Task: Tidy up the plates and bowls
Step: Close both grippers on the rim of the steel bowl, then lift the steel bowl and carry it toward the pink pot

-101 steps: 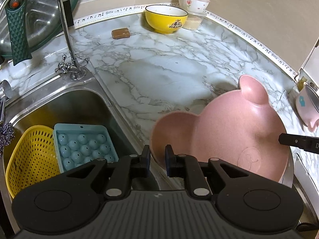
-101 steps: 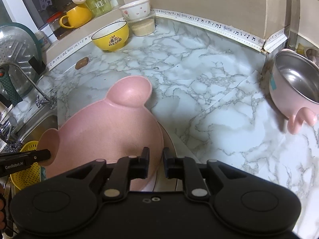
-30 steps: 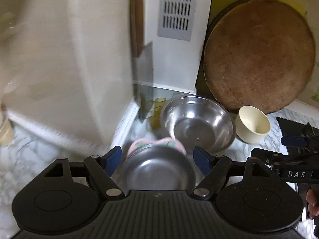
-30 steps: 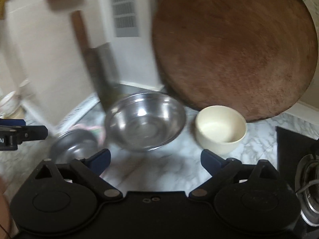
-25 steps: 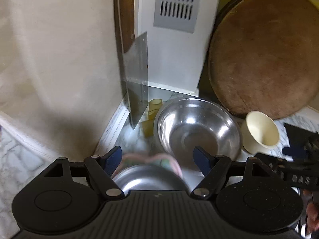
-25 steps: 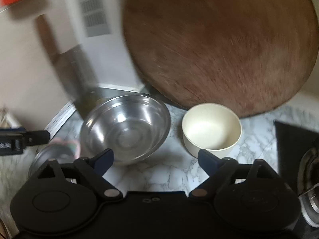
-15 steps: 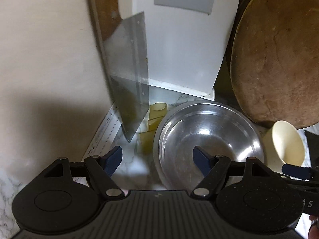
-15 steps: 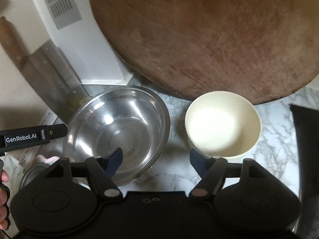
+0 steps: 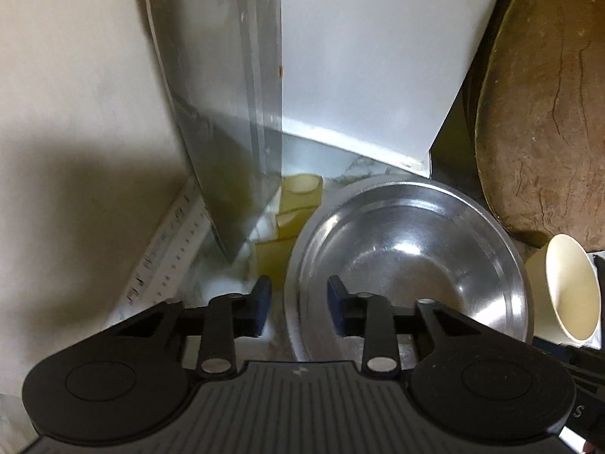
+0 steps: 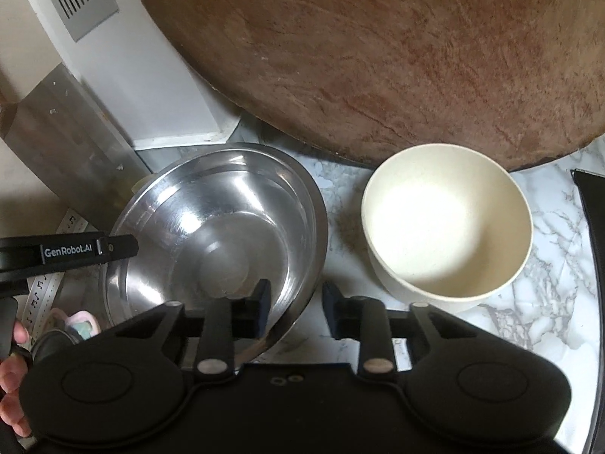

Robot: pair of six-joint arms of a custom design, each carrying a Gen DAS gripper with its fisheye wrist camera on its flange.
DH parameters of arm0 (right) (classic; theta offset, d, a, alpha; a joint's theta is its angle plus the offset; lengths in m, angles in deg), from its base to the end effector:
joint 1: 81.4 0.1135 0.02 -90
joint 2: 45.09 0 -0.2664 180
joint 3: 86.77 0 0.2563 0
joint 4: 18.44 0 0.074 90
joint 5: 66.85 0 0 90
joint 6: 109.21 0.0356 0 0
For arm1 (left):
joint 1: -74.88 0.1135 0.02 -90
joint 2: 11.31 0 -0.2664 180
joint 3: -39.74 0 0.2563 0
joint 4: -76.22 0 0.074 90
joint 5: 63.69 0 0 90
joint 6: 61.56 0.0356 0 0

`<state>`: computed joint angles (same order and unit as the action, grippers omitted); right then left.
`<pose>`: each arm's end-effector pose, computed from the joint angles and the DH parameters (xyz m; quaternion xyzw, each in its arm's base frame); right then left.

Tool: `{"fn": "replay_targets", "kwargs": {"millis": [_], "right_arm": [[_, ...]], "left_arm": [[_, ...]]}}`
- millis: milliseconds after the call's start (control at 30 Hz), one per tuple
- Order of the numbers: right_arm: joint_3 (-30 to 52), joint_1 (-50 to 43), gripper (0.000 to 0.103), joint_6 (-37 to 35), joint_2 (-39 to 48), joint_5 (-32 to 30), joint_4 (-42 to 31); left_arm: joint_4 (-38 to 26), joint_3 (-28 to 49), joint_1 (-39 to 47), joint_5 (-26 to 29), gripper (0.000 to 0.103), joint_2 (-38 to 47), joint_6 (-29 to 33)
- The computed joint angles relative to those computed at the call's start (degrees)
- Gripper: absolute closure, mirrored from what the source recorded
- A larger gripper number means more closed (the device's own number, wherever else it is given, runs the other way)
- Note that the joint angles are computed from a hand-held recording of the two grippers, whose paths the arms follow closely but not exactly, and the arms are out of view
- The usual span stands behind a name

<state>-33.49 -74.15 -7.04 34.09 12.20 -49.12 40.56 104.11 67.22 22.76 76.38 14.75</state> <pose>0.2576 0.0396 0.1723 0.0135 0.9537 0.1383 0.2667 0.2987 -0.0379 0.1844 -0.0589 0.9614 -0.0202 0.2682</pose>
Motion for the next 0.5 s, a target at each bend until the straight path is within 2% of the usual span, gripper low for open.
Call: {"fn": "replay_targets", "kwargs": {"millis": [67,100,200,500], "right_arm": [[0.1,-0.4,0.084,0.3,0.7,-1.0,0.0],[-0.1,-0.6,0.084,0.6,0.7,-1.4,0.3],[-0.6,-0.3,0.084,0.7,0.6,-1.0,1.3],[-2.2,-0.2,0.085,0.4,-2.6,-0.3,2.2]], "left_arm": [[0.2,0.0,0.0,0.4,0.077,0.6,-0.4],[0.3,0.0,-0.1,0.3,0.082,0.8,-0.2],[0.4,-0.1,-0.3,-0.5,0.086,0.7,-0.3],[-0.2,-0.1,-1.3,-1.7,0.088,-2.1,0.2]]}}
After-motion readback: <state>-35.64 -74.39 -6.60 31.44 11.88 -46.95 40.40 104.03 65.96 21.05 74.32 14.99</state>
